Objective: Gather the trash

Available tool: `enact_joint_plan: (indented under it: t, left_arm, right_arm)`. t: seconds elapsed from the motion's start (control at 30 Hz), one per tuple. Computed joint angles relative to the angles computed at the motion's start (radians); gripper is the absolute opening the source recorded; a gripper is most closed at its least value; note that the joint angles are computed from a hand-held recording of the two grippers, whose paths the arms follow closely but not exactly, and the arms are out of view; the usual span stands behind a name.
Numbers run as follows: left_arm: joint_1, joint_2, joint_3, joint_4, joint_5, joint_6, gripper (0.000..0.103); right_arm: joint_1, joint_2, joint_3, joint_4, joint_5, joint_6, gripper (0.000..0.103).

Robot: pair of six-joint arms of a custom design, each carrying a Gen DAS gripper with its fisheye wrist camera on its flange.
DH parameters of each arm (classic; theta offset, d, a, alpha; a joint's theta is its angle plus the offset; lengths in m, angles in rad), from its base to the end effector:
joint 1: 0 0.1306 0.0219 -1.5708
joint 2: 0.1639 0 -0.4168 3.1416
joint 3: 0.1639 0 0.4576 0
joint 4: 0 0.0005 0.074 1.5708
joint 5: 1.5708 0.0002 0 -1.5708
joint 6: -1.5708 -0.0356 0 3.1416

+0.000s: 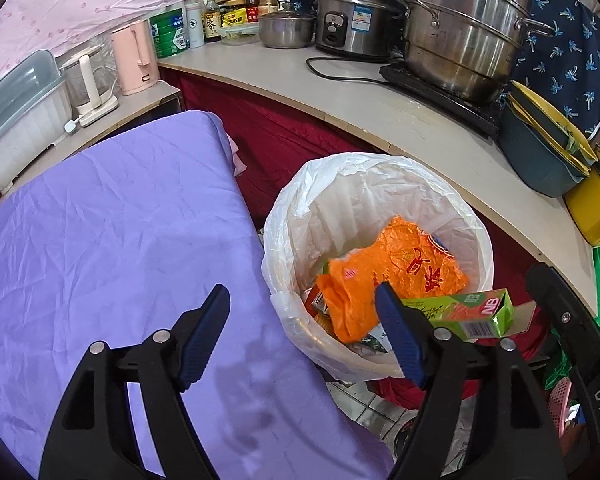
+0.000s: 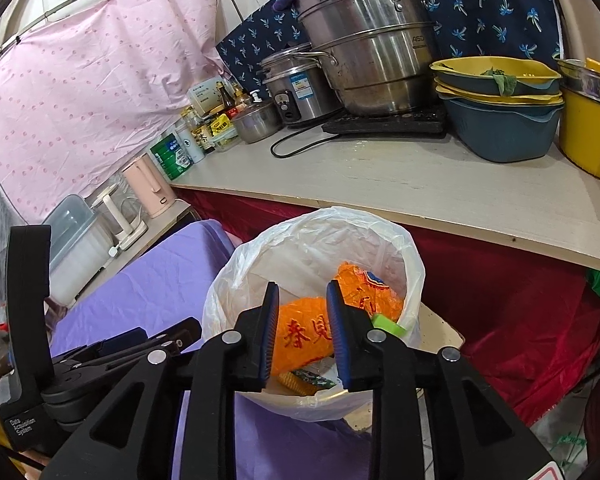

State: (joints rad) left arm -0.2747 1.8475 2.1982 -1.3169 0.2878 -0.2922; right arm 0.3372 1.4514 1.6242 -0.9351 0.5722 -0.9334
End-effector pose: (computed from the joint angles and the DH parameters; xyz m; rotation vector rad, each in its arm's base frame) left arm 0.6619 -0.1976 0.5757 0.8119 2.3811 -0.3573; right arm 0.5409 0.1687 0.5538 0.8998 1.9972 0.0371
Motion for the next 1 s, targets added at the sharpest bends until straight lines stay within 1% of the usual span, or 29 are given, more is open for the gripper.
enact_joint_plan:
  t: [0.13, 0.2, 0.27, 0.4, 0.5, 0.57, 0.7, 0.77, 0.9, 0.97, 1.0]
  left_arm:
    - [0.011, -0.009, -0.005, 0.008, -0.004, 0.007, 0.074]
    - [0.016, -0.016, -0.011, 0.018, -0.006, 0.013, 0.079]
    - [0.022, -0.025, -0.019, 0.029, -0.008, 0.016, 0.080]
    - [0.033, -0.043, -0.037, 0.042, -0.016, 0.016, 0.082]
    - [0.043, -0.060, -0.058, 0.052, -0.023, 0.014, 0.083]
    - [0.052, -0.080, -0.086, 0.073, -0.033, 0.016, 0.086]
    - [0.064, -0.116, -0.134, 0.102, -0.055, 0.017, 0.088]
    - [0.071, -0.134, -0.157, 0.110, -0.064, 0.014, 0.088]
    - [0.083, -0.176, -0.212, 0.135, -0.082, 0.011, 0.091]
    - [0.090, -0.198, -0.241, 0.143, -0.092, 0.007, 0.091]
    - [0.092, -0.205, -0.251, 0.144, -0.094, 0.007, 0.091]
  right_arm:
    - [0.006, 0.002, 0.009, -0.004, -0.002, 0.009, 0.031]
    - [0.010, 0.002, 0.013, -0.006, -0.004, 0.012, 0.033]
    - [0.014, 0.004, 0.021, -0.010, -0.004, 0.017, 0.037]
    - [0.029, 0.014, 0.044, -0.034, 0.009, 0.041, 0.038]
    - [0.042, 0.019, 0.059, -0.054, 0.018, 0.055, 0.045]
    - [0.051, 0.024, 0.072, -0.079, 0.025, 0.056, 0.050]
    - [0.070, 0.030, 0.088, -0.117, 0.039, 0.060, 0.055]
    - [0.080, 0.028, 0.089, -0.129, 0.038, 0.061, 0.065]
    - [0.103, 0.027, 0.093, -0.163, 0.047, 0.058, 0.073]
    - [0.114, 0.027, 0.093, -0.178, 0.052, 0.059, 0.081]
    - [0.122, 0.025, 0.092, -0.186, 0.054, 0.062, 0.082]
